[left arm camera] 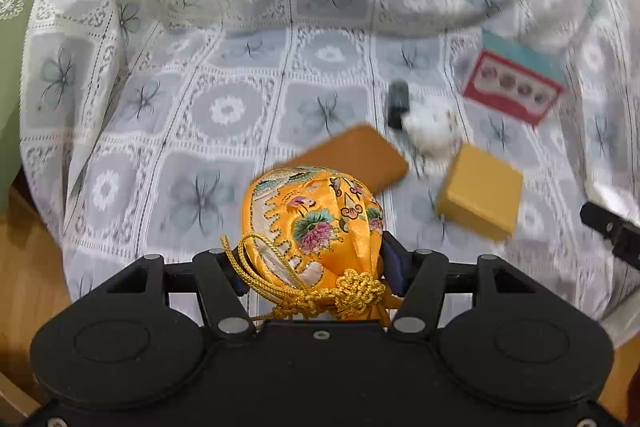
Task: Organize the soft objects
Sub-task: 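Carry the orange pouch and white packet over the basket with both grippers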
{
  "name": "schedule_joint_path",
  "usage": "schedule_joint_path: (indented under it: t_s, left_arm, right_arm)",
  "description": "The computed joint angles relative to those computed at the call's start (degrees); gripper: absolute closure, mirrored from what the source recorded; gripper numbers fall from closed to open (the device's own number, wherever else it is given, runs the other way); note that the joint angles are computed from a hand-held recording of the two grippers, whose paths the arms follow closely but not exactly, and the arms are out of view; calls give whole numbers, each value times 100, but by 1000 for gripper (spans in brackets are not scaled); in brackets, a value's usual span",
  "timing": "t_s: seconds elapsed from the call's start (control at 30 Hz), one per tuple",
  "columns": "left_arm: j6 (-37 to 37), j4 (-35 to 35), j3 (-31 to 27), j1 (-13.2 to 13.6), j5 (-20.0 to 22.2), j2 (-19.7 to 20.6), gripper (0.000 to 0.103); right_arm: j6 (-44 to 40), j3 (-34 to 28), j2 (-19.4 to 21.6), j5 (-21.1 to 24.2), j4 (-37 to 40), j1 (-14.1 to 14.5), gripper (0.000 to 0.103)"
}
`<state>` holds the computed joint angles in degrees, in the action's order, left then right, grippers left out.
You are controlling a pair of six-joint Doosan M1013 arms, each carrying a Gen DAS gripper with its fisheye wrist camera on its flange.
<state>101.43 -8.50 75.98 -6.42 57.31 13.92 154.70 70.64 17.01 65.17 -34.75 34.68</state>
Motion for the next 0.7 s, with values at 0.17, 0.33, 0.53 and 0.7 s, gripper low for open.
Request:
schedule_joint_path:
  t_s: [0.17,0.33,0.53,0.7]
  left_arm:
    - [248,-90,344,-15,225,-198,46]
    - [279,-101,617,-22,345,-346,46]
    - [418,-211,904,34,517,-516,46]
    - [409,-288,1020,98,756,-562,46]
  right_arm:
    - [165,266,-232,-50,50,218,42]
    - [232,445,-368,-90,160,363,42]
    - [155,680,-511,-76,394,520,42]
    - [8,799,-563,53,541,663,42]
